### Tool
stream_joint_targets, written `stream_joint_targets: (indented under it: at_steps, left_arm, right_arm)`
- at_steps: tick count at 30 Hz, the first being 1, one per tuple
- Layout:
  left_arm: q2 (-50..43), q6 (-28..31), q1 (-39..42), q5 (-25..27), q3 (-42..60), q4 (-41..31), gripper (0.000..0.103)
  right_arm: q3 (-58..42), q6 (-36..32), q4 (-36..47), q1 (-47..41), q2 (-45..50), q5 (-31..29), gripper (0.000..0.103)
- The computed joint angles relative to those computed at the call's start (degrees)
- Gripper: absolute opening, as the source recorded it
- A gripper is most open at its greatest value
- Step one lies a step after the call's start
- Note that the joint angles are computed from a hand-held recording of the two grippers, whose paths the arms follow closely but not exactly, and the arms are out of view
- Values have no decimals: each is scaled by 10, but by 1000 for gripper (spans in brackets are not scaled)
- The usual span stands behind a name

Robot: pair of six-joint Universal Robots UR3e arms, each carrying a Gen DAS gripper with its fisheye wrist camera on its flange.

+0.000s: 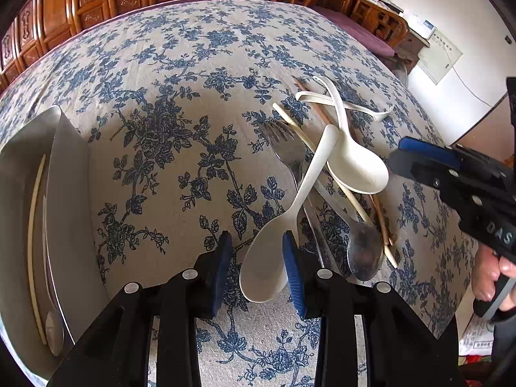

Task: Organize utensils
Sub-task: 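Grasp a white plastic spoon with the left tool while the right tool grasps another white spoon, then lower the white spoon into the tray with the left tool while the right tool carries its spoon over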

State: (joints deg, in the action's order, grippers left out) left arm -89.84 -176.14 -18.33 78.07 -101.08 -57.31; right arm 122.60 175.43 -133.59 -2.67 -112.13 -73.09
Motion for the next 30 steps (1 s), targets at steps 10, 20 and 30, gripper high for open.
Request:
stream_joint_targets:
  at_steps: [10, 20, 30]
  left_arm:
    - [17, 10, 0, 7, 8, -30, 3]
    - [179, 10, 19, 10, -99, -3, 1]
    - [293, 35, 76, -9, -98, -61, 1]
  right_arm:
    - [-41, 9, 55, -11, 23, -32, 38]
    - [-31, 33, -66, 31, 70, -54, 41]
    - [-88, 71, -97, 67, 185, -95, 41]
